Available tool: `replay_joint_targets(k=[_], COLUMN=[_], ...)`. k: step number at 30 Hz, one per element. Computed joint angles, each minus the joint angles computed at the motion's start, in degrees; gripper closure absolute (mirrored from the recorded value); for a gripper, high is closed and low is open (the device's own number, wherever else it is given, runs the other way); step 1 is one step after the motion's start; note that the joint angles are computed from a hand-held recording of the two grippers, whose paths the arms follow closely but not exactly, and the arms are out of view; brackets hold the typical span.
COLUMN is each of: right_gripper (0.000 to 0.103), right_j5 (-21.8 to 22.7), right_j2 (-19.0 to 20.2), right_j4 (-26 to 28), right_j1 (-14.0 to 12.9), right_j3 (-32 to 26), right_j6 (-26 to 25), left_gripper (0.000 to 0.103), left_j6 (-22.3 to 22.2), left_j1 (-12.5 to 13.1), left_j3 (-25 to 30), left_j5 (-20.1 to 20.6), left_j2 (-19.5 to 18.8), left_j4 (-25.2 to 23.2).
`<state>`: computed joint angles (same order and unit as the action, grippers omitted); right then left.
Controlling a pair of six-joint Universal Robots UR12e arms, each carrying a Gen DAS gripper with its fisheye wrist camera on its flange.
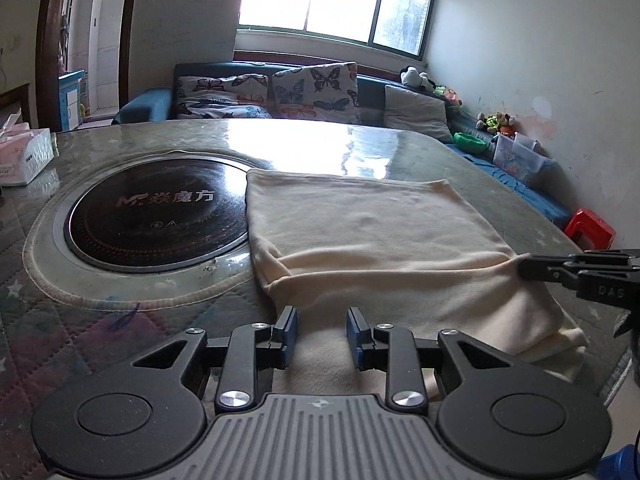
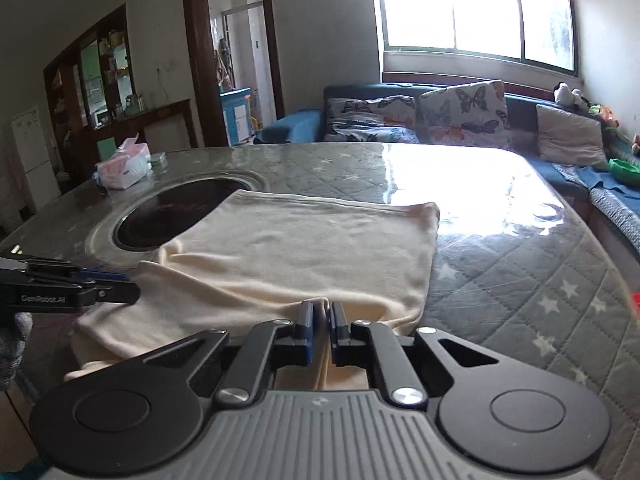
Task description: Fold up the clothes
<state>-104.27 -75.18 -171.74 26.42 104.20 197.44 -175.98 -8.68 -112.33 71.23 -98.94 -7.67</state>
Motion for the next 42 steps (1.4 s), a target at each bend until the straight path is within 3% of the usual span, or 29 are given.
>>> replay_joint_targets(k=[6, 11, 15, 20, 22, 24, 28, 33, 37, 40, 42], right_gripper=[0.092, 0.085, 0.083, 0.077, 0.068, 0.068, 0.067, 0.059, 0.052, 0.048, 0.045], right_j5=[-1.77, 2.67, 5.15, 5.73, 5.88, 6.26, 7.03, 6.67, 5.81, 5.88, 5.7], right_j2=[-0.58, -1.54, -1.91, -2.81, -3.36, -3.94, -5.15, -6.38, -6.7, -6.96, -7.06], right_j4=[-0.21, -1.09, 2.18, 2.5, 3.24, 4.04, 5.62, 7.84, 8.97, 9.33, 9.56], right_j1=[0.48, 0.67, 0.65, 0.87, 0.96, 0.99, 1.1, 1.6, 2.18, 2.53, 2.72], right_j3=[0.45, 1.05, 1.38, 2.47, 2.59, 2.74, 3.1, 3.42, 3.42, 3.52, 3.56], right_j6=[-1.6, -6.84, -8.09, -9.09, -10.34, -11.54, -13.7, -16.52, -18.33, -19.99, -21.03], left_gripper=[0.073, 0.073, 0.073, 0.073, 0.072, 0.072, 0.055, 0.054, 0.054, 0.055, 0.061], left_j6=[0.78, 2.9, 5.58, 8.2, 10.96, 14.47, 23.88, 34.01, 37.06, 37.0, 36.96], left_j1=[-0.06, -0.59, -0.77, 0.3, 0.94, 1.77, 3.42, 3.83, 2.49, 1.62, 1.2], left_j3=[0.21, 0.54, 0.14, -0.75, -1.48, -2.4, -5.0, -7.35, -8.36, -8.18, -7.96], left_j5=[-0.9, -2.32, -2.44, -3.66, -4.62, -6.34, -10.15, -13.12, -13.26, -13.59, -13.79], left_j2=[0.43, 0.22, 0.14, 1.37, 2.33, 3.5, 6.23, 8.08, 7.14, 5.97, 5.32], left_j4=[0.5, 0.16, -1.31, -2.61, -3.1, -4.1, -5.57, -6.02, -1.69, 0.38, 1.04])
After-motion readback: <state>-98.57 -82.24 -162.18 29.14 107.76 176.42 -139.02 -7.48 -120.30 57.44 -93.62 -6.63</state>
